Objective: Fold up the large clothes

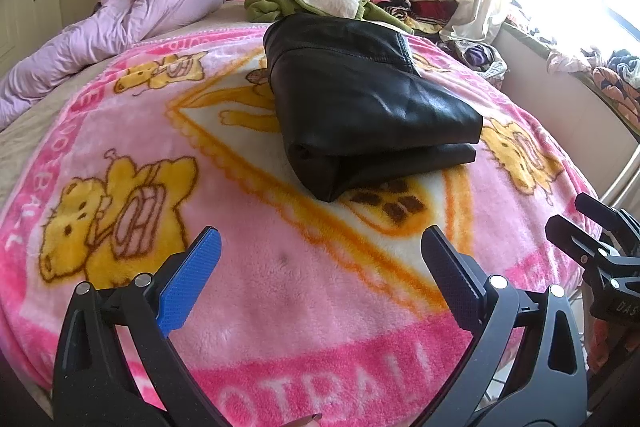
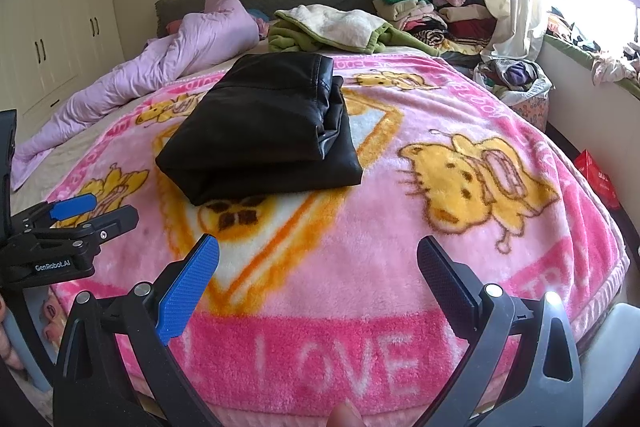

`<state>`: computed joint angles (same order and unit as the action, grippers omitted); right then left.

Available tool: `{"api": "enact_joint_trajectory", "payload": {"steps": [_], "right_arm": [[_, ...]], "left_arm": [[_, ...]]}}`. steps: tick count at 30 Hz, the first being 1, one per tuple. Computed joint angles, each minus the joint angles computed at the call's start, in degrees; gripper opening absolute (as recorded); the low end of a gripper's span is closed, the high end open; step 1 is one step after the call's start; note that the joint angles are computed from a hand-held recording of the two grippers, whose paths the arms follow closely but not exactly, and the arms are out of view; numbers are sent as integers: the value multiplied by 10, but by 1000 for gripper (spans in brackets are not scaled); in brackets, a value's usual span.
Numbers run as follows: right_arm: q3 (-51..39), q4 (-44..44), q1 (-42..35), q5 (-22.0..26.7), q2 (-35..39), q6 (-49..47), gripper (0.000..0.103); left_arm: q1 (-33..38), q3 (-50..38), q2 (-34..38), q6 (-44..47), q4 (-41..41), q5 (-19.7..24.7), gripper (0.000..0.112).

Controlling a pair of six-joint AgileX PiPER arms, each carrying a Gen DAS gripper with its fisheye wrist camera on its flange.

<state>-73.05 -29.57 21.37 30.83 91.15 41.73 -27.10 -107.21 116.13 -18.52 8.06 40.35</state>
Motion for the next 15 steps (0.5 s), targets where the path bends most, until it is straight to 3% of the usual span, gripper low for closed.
{"api": "enact_joint_trajectory", "payload": {"steps": [7,15], "right_arm": [[2,-15,5,5,1,15,99],[2,-23,1,13,-2,35,99]], "left_arm": [[-1,-3,1,-1,2,4,94],[3,-37,19,-17,23,45,94]]}}
